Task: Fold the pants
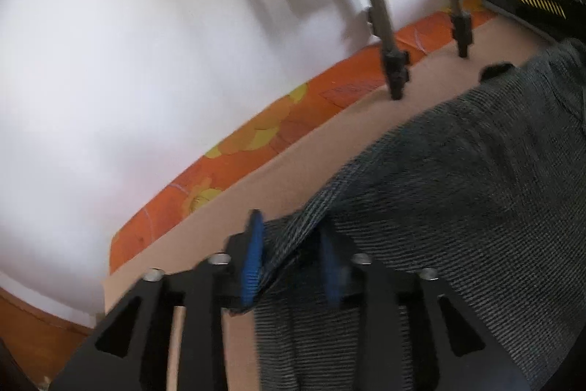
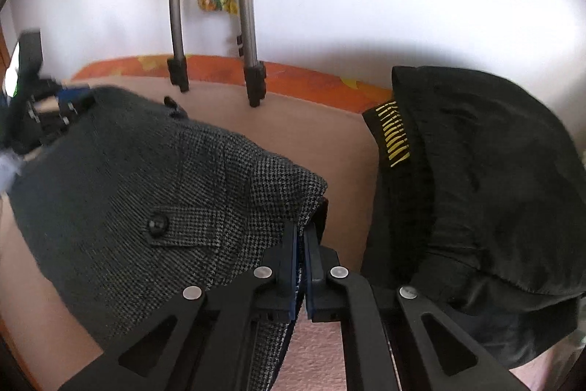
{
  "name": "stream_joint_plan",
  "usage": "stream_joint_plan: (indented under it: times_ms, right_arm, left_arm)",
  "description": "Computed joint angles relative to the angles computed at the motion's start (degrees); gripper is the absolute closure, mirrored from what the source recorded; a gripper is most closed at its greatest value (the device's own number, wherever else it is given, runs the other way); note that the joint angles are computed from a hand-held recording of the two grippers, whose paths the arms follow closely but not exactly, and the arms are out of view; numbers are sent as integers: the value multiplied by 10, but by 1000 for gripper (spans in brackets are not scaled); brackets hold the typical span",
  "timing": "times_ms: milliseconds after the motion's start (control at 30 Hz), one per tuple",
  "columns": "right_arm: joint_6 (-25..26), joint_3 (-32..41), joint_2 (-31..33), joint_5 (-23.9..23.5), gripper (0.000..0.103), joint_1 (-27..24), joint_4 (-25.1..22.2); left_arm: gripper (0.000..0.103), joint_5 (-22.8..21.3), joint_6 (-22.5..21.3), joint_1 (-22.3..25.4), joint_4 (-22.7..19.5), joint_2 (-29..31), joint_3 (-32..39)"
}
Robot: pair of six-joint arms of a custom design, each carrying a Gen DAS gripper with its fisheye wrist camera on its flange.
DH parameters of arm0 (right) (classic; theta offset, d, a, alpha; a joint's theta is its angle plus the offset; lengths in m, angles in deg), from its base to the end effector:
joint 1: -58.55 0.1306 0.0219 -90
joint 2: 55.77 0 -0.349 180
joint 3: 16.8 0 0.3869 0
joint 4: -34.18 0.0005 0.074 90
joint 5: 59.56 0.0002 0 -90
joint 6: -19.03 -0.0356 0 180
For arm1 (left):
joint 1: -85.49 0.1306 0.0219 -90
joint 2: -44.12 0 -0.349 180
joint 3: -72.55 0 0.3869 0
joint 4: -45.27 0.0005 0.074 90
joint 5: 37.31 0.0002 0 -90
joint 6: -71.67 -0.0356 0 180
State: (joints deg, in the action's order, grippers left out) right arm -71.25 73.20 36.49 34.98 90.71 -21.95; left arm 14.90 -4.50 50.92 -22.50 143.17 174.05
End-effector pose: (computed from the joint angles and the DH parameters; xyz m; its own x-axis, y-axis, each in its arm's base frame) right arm 0.4077 0.2524 0.3707 -0.7234 -0.4491 -0.5245 -0.4920 0.8682 -0.0648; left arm 0.4286 -0.2695 0.3989 -0.7833 0.3104 -0.5385 0.0520 0.8961 0.4408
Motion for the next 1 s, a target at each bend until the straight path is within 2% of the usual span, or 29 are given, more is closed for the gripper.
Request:
stream_joint_plan:
  times_ms: [67,100,200,300,333,367,400,433,467,633,733,800,900,1000]
  right_arm:
    - [1,2,3,15,103,6,3]
    - [-2,3,4,18,103,7,3]
    - [-8,8,7,30,103,11,2]
    - [3,14,13,42,102,17,-2]
    - [6,15,12,53,99,21,-1]
    - [8,14,8,61,89,24,3]
    - [8,10,1,72,72,28,9]
    - [8,-3,-20,81,64,30,11]
    - [6,-7,-32,83,60,31,13]
    - [-25,-25,-103,41,62,58,-3]
    - [-44,-46,-141,14,60,87,-19]
    - [-68,-64,-163,0,60,112,-34]
    - [-105,-89,-183,-9,60,149,-51]
    - [-115,-108,-192,1,60,176,-55]
  left_arm:
    - [50,12,15,16,-6,-15,-2]
    - [49,16,25,23,-5,-24,-5]
    - [49,-34,57,34,-27,-45,-7]
    - [49,-38,79,37,-36,-88,-23]
    - [49,-43,81,32,-39,-101,-29]
    - [49,-52,84,23,-47,-116,-36]
    - [49,-60,90,12,-59,-127,-40]
    - [49,-61,97,1,-66,-141,-48]
    - [49,-59,103,-10,-71,-153,-56]
    - [49,-58,182,-92,-95,-204,-97]
    - [49,-45,223,-139,-86,-220,-117]
    - [50,-34,239,-166,-81,-216,-121]
    - [52,-33,252,-206,-97,-200,-116]
    - [67,9,249,-217,-79,-193,-129]
